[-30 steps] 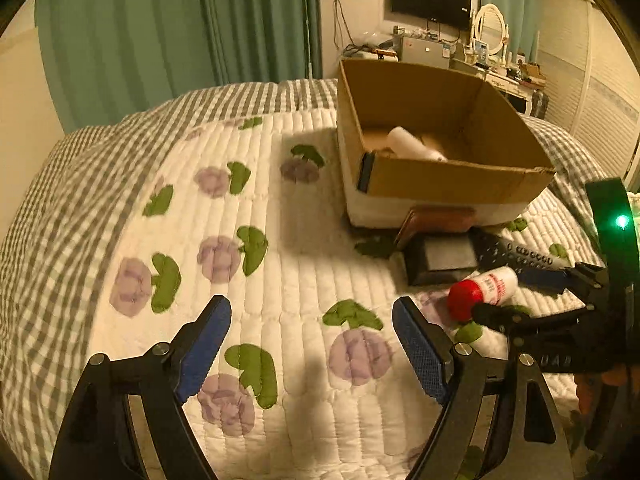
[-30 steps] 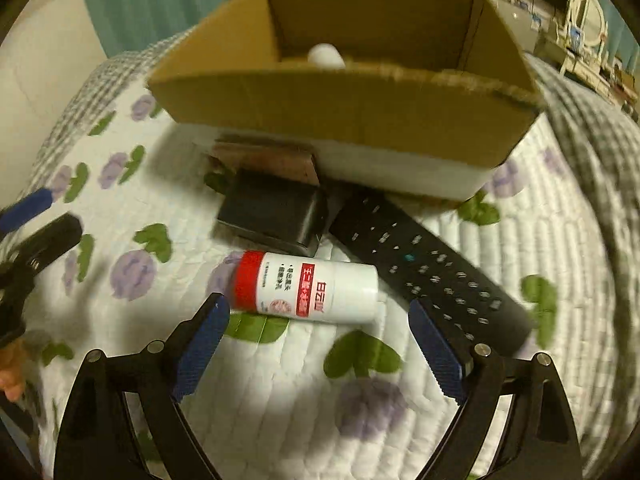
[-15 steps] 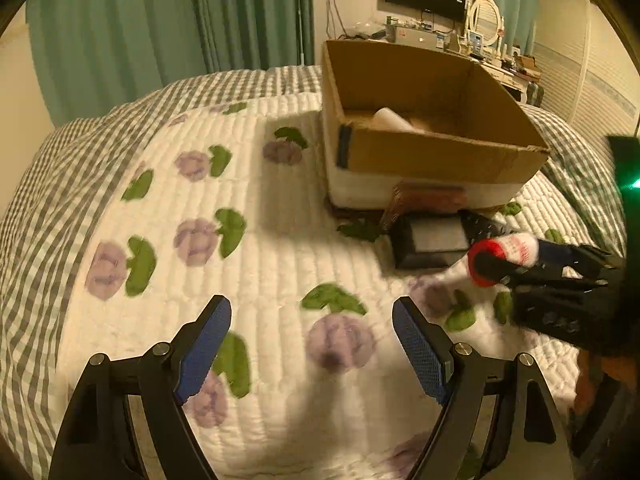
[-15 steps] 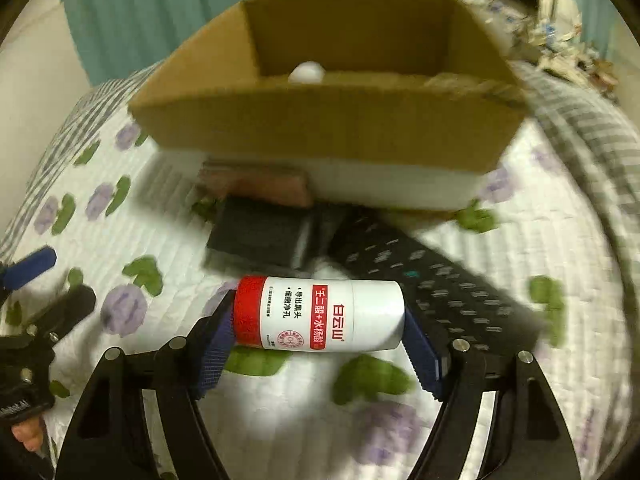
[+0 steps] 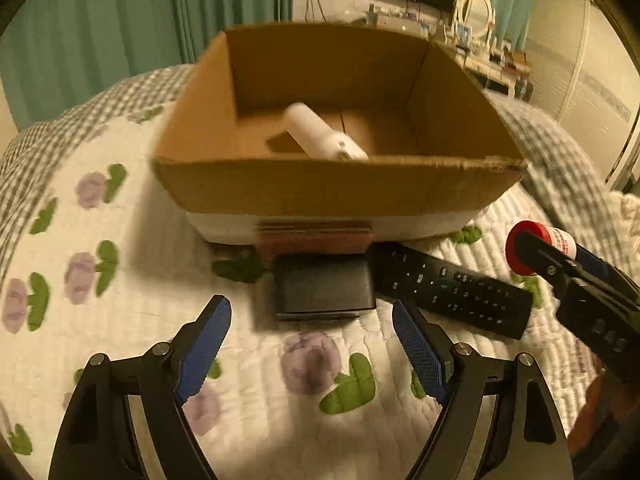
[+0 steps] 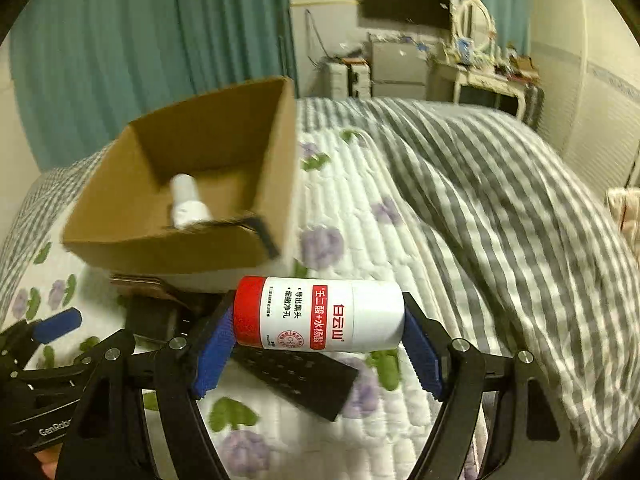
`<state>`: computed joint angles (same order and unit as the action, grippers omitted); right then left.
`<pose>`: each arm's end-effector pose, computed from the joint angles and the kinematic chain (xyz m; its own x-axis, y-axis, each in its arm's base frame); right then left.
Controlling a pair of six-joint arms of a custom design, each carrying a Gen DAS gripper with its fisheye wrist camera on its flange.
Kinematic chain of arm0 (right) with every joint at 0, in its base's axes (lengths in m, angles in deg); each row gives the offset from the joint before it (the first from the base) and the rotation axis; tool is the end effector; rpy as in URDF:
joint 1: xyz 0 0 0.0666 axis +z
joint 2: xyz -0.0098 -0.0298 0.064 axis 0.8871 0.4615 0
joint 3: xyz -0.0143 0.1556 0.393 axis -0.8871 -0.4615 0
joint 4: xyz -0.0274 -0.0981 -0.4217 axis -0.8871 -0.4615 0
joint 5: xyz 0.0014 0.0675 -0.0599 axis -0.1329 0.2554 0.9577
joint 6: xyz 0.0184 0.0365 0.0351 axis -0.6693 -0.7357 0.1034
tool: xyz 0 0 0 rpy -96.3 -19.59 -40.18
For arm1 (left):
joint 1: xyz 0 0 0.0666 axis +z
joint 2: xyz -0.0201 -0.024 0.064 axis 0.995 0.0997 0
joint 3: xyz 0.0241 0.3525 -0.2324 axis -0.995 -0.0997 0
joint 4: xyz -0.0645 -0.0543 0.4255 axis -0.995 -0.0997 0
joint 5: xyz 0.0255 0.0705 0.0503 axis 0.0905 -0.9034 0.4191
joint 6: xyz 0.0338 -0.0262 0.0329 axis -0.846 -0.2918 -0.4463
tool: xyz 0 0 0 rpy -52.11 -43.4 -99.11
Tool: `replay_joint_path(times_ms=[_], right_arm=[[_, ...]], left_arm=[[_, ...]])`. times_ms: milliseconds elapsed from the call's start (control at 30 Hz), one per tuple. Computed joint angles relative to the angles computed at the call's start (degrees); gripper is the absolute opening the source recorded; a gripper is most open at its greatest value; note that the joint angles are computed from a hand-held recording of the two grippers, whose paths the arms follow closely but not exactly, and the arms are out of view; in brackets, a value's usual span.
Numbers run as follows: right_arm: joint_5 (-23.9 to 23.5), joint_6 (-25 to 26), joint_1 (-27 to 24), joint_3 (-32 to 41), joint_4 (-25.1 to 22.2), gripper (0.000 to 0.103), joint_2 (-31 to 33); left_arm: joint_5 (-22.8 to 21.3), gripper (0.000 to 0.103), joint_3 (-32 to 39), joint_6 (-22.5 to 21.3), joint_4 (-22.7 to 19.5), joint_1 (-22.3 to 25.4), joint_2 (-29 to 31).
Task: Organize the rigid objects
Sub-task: 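Grasp the red-capped white bottle with the right tool while the left tool grasps the black power adapter, then carry the bottle and adapter over the box and open both tools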
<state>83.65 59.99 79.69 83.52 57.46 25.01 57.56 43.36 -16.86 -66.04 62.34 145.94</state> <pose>0.5080 0.1470 0.3113 -0.6843 0.2321 -0.6913 0.1985 0.9715 0.1296 0.6032 -0.2414 0.2905 -0.7779 0.2125 -0.5914 0.2728 0.9620 -0.0131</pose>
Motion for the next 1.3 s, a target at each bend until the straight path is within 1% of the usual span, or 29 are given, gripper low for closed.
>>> replay_joint_path(times_ms=[67,133,167,267,367,433,467,500,533,600,700,800,867,967,1067,1100,1133,1200,1233,1300], right_arm=[[-1.17,-0.39,-0.76,-0.28,-0.12,0.076,0.12],[-0.98,0.25,-0.98,-0.06,-0.21,0.076,1.13],[-1.68,0.03,-1.25,-0.03,-0.08,0.076,1.40],[-2.96,-1.05,-1.54,-0.50,0.58,0.076,1.89],[-2.69,-0.85,-1.34,-0.71,0.68,0.076,1.85],[-2.54,-0.96,-1.36,-1.04,0.79,0.076,1.58],[-2.46,-0.96,-1.34,-1.12,0.66,0.076,1.45],[-2.21,-0.86,-1.30,-1.04,0.53,0.076,1.47],[-1.80,-0.92,-1.14,-1.03,0.27,0.076,1.32],[-0.70,-0.83,-0.79,-0.97,-0.22,0.076,1.14],[1.35,0.62,0.02,-1.28,-0.85,0.076,0.16],[2.77,1.41,0.94,-1.44,-1.03,0.076,-0.77],[3.27,1.82,1.57,-1.50,-1.04,0.076,-1.44],[3.22,3.59,2.80,-1.53,-1.13,0.076,-2.66],[5.06,5.30,4.16,-1.49,-1.56,0.076,-4.11],[6.60,5.09,4.67,-1.37,-1.91,0.076,-4.79],[7.70,4.77,4.97,-1.31,-2.18,0.076,-5.16],[10.59,4.48,5.98,-0.94,-2.79,0.076,-6.41],[10.70,4.65,6.09,-0.82,-2.81,0.076,-6.79],[10.69,4.80,6.50,-0.40,-2.57,0.076,-7.75]], left_arm=[[-1.81,0.085,1.40,0.79,-0.95,-0.37,1.70],[-1.67,0.085,2.41,2.26,-1.37,-0.30,2.97],[-1.64,0.085,3.03,2.68,-1.62,-0.32,3.72],[-3.55,0.085,4.11,2.76,-1.11,-0.74,5.16],[-5.02,0.085,4.86,2.76,-0.14,-1.08,6.14],[-6.29,0.083,5.57,2.43,-0.48,-1.29,6.80],[-6.09,0.075,5.49,2.29,-0.14,-1.27,6.80],[-4.67,0.069,5.07,2.20,0.56,-1.10,6.54],[-4.19,0.068,5.12,2.23,0.54,-1.10,6.53],[-4.66,0.068,4.96,1.53,0.48,-1.25,6.31],[-4.04,0.068,4.24,1.65,-0.02,-1.23,5.15],[-2.74,0.067,2.99,2.77,-0.72,-1.05,3.27],[-2.53,0.067,1.70,3.43,-0.99,-0.99,1.52],[-1.03,0.067,-0.37,3.55,0.01,-0.72,-1.40],[-1.47,0.067,-2.92,1.91,2.09,-0.62,-5.00],[-1.59,0.067,-3.09,1.75,2.23,-0.39,-5.63],[-1.89,0.067,-3.32,1.89,1.98,-0.29,-6.25],[-2.46,0.067,-2.08,1.20,-0.38,0.09,-6.63],[-2.49,0.067,-1.74,0.59,-0.88,0.29,-7.01],[-1.98,0.067,-2.25,-0.31,-0.15,0.53,-8.14]])
